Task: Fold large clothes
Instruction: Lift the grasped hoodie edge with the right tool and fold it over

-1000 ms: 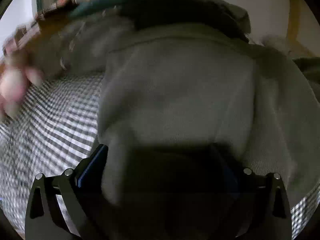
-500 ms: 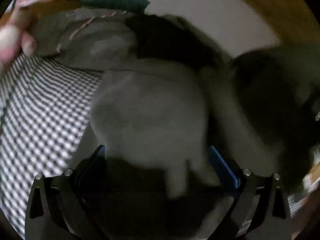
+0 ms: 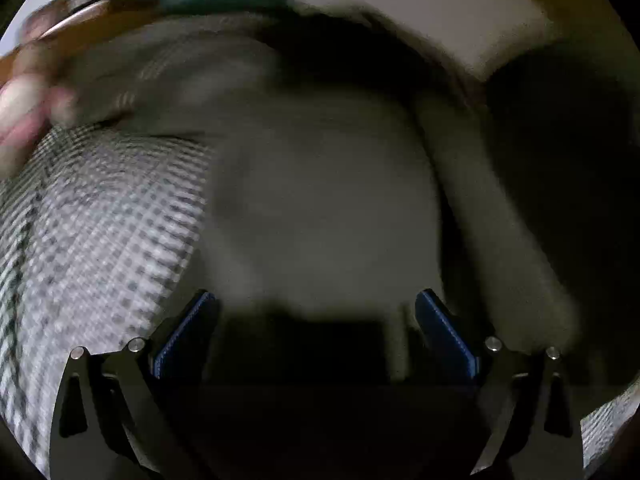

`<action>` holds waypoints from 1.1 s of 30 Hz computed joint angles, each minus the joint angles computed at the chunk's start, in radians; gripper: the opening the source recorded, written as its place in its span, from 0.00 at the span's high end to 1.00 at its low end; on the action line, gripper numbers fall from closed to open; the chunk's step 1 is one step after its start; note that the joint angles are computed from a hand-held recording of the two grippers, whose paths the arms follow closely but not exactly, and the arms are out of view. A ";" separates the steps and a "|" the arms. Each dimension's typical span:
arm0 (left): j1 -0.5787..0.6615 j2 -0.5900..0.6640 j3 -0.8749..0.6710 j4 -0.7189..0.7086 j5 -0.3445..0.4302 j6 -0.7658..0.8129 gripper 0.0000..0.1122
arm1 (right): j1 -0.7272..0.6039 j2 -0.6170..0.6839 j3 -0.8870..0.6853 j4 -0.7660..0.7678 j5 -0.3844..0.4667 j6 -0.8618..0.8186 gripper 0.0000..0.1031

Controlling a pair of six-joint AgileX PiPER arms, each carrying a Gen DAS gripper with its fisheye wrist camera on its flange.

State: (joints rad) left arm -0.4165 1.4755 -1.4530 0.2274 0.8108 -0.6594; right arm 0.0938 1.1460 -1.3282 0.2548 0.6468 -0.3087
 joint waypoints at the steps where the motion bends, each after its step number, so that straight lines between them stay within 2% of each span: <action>1: 0.014 -0.032 0.003 0.063 0.021 -0.056 0.13 | 0.029 -0.001 0.000 -0.048 -0.017 0.037 0.82; 3: 0.058 -0.043 -0.038 0.153 0.093 -0.047 0.13 | 0.067 -0.002 -0.001 -0.101 -0.044 0.081 0.82; 4: 0.080 -0.005 -0.068 0.149 0.132 0.017 0.13 | 0.101 -0.002 0.000 -0.149 -0.060 0.118 0.82; 6: 0.135 0.079 -0.094 0.020 0.180 0.213 0.13 | 0.221 0.002 0.010 -0.337 -0.092 0.240 0.82; 7: 0.181 0.095 -0.064 -0.080 0.163 0.269 0.13 | 0.285 0.009 0.014 -0.437 -0.098 0.302 0.82; 9: 0.280 0.068 0.041 -0.231 0.065 0.277 0.13 | 0.422 0.025 0.037 -0.637 -0.110 0.395 0.82; 11: 0.375 0.039 0.062 -0.332 0.036 0.284 0.13 | 0.530 0.057 0.057 -0.773 -0.109 0.453 0.82; 13: 0.468 -0.025 0.053 -0.274 0.018 0.242 0.13 | 0.564 0.087 0.063 -0.791 -0.111 0.450 0.82; 15: 0.533 -0.050 0.006 -0.232 0.060 0.251 0.13 | 0.579 0.123 0.065 -0.778 -0.110 0.433 0.82; 17: 0.617 -0.045 -0.079 -0.306 0.140 0.386 0.13 | 0.568 0.165 0.059 -0.715 -0.104 0.381 0.82; 22: 0.647 -0.105 -0.142 -0.354 0.176 0.474 0.13 | 0.604 0.247 0.055 -0.676 -0.030 0.312 0.81; 26: 0.643 -0.080 -0.202 -0.500 0.219 0.605 0.13 | 0.636 0.308 0.025 -0.693 0.034 0.323 0.81; 28: 0.645 -0.061 -0.225 -0.642 0.276 0.750 0.13 | 0.635 0.313 0.006 -0.686 0.044 0.328 0.80; 29: 0.622 -0.054 -0.228 -0.673 0.287 0.799 0.13 | 0.635 0.295 0.022 -0.684 0.027 0.330 0.78; 30: 0.604 -0.054 -0.228 -0.668 0.286 0.808 0.13 | 0.639 0.258 0.054 -0.685 0.010 0.328 0.71; 31: 0.568 -0.056 -0.223 -0.643 0.267 0.801 0.13 | 0.641 0.211 0.084 -0.646 -0.003 0.285 0.47; 32: 0.532 -0.057 -0.214 -0.623 0.239 0.789 0.13 | 0.638 0.175 0.100 -0.568 0.000 0.209 0.31; 33: 0.508 -0.045 -0.218 -0.615 0.222 0.777 0.13 | 0.643 0.112 0.131 -0.468 0.009 0.128 0.09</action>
State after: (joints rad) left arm 0.0915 1.4302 -1.6705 -0.3875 1.0329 0.1180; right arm 0.7367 1.2580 -1.1968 -0.2128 0.6555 -0.1807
